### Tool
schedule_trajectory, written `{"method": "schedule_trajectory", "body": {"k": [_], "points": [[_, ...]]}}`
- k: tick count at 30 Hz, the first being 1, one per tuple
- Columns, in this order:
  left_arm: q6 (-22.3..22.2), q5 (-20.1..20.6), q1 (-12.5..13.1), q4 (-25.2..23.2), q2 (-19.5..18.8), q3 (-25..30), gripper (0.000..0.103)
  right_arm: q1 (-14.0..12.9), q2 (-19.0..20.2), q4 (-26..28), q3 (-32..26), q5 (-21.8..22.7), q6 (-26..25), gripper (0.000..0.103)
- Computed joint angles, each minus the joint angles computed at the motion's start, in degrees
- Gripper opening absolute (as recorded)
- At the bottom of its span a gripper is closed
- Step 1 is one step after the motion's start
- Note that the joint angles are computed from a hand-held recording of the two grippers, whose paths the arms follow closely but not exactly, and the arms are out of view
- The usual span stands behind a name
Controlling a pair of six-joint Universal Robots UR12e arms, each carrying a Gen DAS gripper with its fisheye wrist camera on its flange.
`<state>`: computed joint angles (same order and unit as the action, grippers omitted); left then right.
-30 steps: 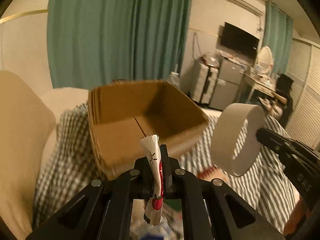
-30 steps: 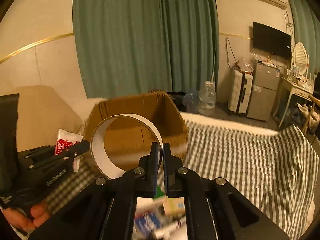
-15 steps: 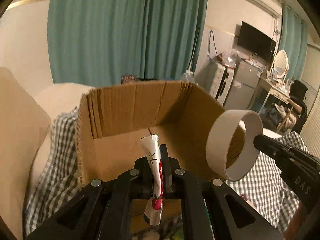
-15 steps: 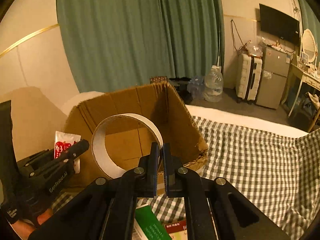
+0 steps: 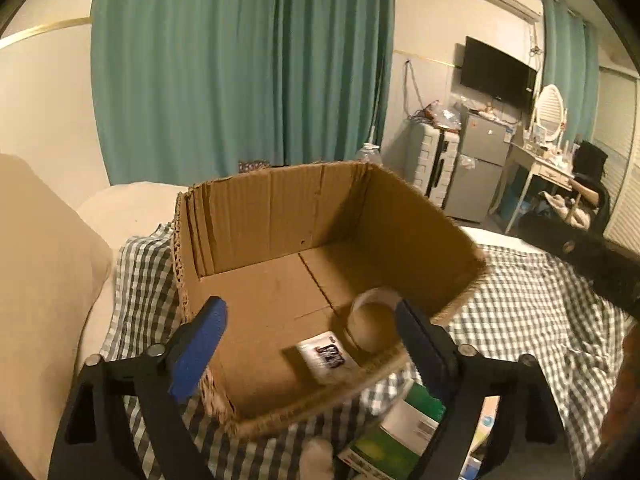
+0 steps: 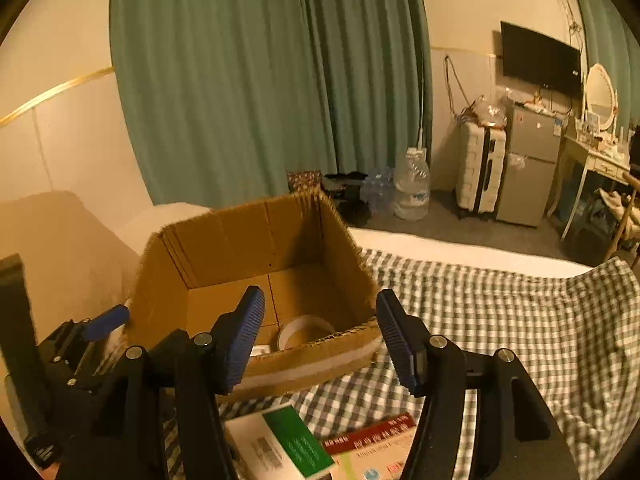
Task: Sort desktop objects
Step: 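Carry the snack packet into the cardboard box and open the left gripper, then grasp the blue-and-white cylindrical pack with the left gripper while the right grasps the white hair dryer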
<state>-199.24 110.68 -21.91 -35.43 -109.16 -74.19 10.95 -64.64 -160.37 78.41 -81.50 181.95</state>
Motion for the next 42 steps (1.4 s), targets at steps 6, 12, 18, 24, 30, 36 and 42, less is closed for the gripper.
{"method": "schedule_trajectory", "body": {"k": [6,12,18,24,30,36,42], "points": [[-1.5,-0.2,-1.0,-0.6,2.6,0.2,0.094,-0.6,-6.5,-3.5,5.5,-0.9,-1.8,0.059],[-0.6,0.1,-3.0,0.0,5.8,-1.7,0.103,-2.0,-12.1,-6.4,11.4,-0.5,-2.6,0.059],[0.7,1.8,-4.8,-2.1,7.7,-5.4,0.103,-3.0,-15.3,-6.6,18.1,-0.9,-3.4,0.059],[-2.7,5.3,-6.5,1.4,9.0,-12.2,0.103,-2.7,-15.2,-6.3,23.8,-1.9,-3.7,0.063],[-3.7,0.3,-6.0,1.3,8.3,-15.5,0.103,-4.9,-13.8,-0.3,27.2,1.7,5.0,0.063],[-1.1,-3.5,-5.7,-2.1,7.2,-16.2,0.103,-5.1,-13.2,-0.4,27.5,3.2,4.9,0.063],[-0.9,-4.6,-5.4,-4.7,5.9,-15.8,0.103,-5.0,-11.3,0.9,26.0,2.8,5.4,0.063]]}}
